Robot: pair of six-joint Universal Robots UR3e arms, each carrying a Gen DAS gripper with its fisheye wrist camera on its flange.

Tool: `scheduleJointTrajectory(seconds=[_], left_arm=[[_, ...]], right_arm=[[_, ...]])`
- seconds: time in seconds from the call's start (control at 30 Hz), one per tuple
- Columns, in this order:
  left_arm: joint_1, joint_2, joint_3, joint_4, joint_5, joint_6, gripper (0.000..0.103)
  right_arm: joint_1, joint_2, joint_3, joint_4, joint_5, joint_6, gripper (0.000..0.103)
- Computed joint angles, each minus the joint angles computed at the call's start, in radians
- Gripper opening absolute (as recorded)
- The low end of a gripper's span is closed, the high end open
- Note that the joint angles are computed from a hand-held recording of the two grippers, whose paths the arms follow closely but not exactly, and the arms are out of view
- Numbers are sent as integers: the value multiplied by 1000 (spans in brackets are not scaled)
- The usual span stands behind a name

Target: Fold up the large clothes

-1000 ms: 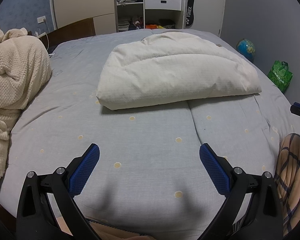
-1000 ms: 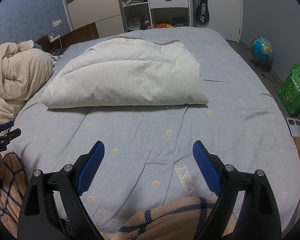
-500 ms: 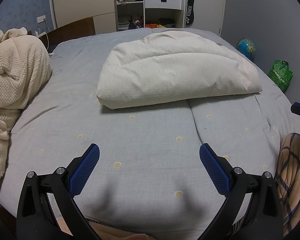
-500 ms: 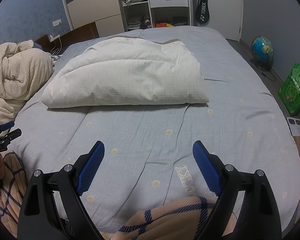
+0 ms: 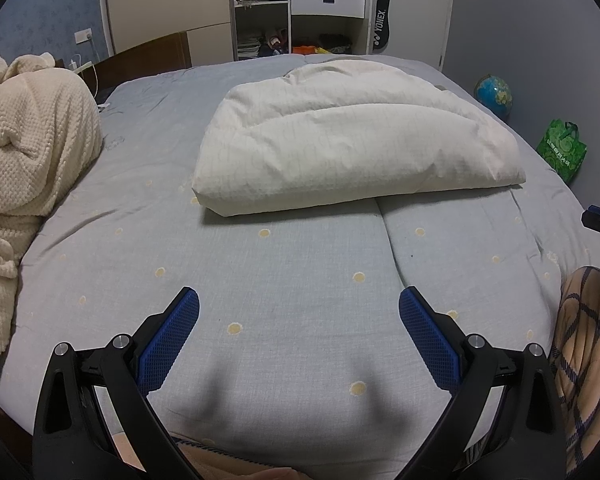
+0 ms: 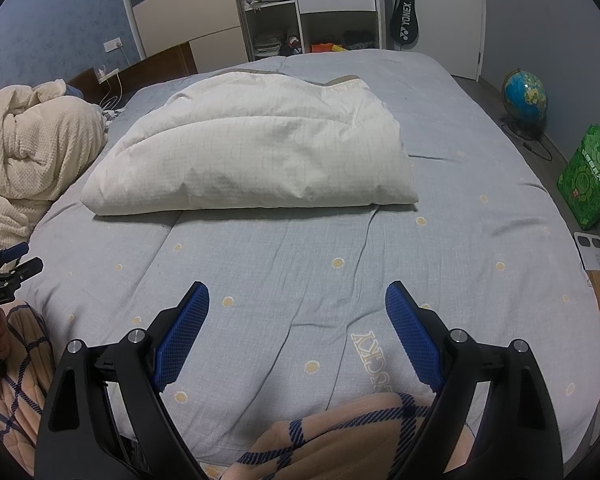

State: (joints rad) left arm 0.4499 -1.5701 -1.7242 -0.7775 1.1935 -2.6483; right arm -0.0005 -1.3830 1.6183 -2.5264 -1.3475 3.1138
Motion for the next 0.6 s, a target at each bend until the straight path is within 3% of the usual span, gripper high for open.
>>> scheduleJointTrajectory(seconds=[0.6], left_arm=[[-6, 0, 1, -1, 7, 2, 96]], right_arm=[[-6, 3, -5, 3, 7, -3, 85]])
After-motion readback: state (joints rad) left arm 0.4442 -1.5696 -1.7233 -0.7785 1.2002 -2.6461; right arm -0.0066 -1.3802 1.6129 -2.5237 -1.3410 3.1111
